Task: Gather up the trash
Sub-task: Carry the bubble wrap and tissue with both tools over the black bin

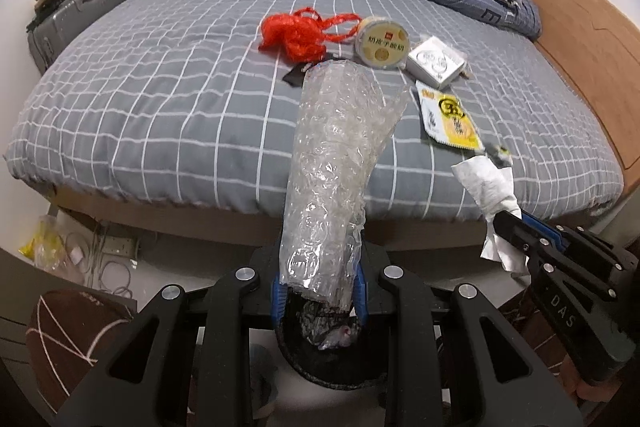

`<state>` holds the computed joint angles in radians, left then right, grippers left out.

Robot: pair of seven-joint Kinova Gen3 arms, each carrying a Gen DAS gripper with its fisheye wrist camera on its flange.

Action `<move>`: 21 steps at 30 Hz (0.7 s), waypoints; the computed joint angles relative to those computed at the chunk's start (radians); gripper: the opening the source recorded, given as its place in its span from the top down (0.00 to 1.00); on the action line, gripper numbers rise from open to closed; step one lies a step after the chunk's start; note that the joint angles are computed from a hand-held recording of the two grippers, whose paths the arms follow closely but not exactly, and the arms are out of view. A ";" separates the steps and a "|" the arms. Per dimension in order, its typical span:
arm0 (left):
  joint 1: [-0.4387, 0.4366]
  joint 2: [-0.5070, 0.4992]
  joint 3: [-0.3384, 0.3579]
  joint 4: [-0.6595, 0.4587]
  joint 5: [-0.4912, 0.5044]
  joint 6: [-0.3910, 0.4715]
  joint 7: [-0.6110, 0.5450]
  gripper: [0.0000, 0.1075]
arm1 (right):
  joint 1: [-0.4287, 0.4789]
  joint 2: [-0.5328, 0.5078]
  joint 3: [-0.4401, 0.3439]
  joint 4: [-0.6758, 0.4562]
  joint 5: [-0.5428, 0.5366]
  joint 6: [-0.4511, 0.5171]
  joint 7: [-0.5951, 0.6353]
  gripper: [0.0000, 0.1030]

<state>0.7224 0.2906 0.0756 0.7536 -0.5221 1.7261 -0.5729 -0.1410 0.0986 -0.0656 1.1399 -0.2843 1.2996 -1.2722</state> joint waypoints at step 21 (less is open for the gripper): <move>-0.063 -0.066 0.067 0.263 0.101 -0.082 0.127 0.77 | -0.029 -0.021 -0.006 0.208 0.044 -0.036 -0.003 0.90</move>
<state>0.6598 0.2247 0.1421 1.0164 -0.4213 1.6440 -0.4457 -0.1705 0.0778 -0.0713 1.3479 -0.2403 1.2638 -1.2749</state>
